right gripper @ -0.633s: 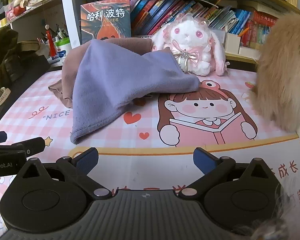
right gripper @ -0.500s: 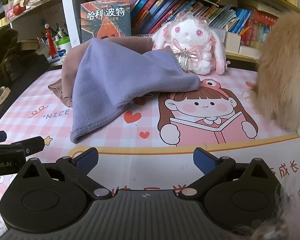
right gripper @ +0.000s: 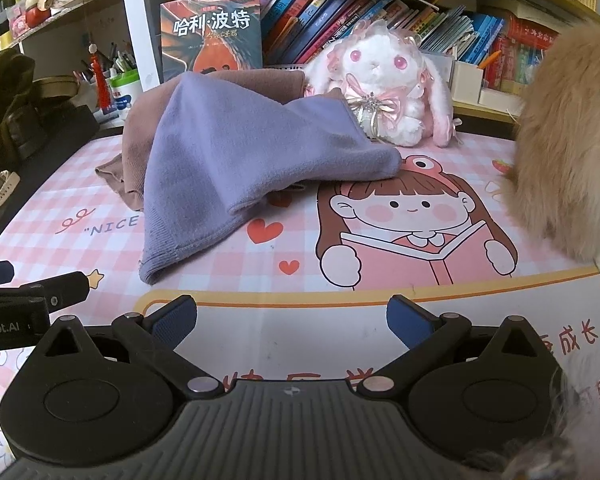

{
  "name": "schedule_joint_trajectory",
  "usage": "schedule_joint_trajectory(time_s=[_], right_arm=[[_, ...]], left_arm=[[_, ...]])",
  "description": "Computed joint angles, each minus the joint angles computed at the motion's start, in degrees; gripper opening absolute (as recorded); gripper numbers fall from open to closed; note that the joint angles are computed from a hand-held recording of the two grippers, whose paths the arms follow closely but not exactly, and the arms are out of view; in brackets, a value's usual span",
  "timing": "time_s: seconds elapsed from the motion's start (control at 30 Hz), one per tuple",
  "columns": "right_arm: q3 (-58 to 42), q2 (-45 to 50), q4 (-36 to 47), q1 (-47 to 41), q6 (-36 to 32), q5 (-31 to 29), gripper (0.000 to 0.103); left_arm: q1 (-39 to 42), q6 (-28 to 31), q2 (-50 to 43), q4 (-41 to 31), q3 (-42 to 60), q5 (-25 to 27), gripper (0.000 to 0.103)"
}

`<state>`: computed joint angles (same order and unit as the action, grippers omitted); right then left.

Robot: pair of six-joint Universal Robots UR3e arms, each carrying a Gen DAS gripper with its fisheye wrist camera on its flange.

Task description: Fold clothes

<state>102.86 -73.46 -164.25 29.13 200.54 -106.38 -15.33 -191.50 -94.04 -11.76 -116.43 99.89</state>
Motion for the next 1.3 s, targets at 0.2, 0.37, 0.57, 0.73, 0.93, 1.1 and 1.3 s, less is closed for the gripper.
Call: schedule_joint_trajectory(time_s=[0.2, 0.37, 0.57, 0.73, 0.93, 1.1, 1.3], right_arm=[[0.4, -0.1, -0.2, 0.2, 0.2, -0.2, 0.103], [0.3, -0.4, 0.4, 0.2, 0.4, -0.1, 0.103], [0.5, -0.7, 0.7, 0.3, 0.7, -0.2, 0.103], [0.7, -1.0, 1.0, 0.4, 0.7, -0.2, 0.103], [0.8, -1.3, 1.3, 0.4, 0.8, -0.1, 0.103], [0.9, -1.3, 1.3, 0.5, 1.0, -0.2, 0.103], [0.8, -1.4, 1.7, 0.5, 1.0, 0.0, 0.103]], left_arm=[[0.0, -0.1, 0.2, 0.0, -0.2, 0.0, 0.103], [-0.2, -0.3, 0.3, -0.4, 0.1, 0.3, 0.103], [-0.3, -0.5, 0.6, -0.8, 0.1, 0.7, 0.103], [-0.2, -0.5, 0.8, -1.0, 0.0, 0.6, 0.103], [-0.2, -0.5, 1.0, -1.2, -0.1, 0.7, 0.103], [-0.5, -0.6, 1.0, -1.1, -0.1, 0.9, 0.103], [-0.8, -0.6, 0.9, -1.2, -0.1, 1.6, 0.103]])
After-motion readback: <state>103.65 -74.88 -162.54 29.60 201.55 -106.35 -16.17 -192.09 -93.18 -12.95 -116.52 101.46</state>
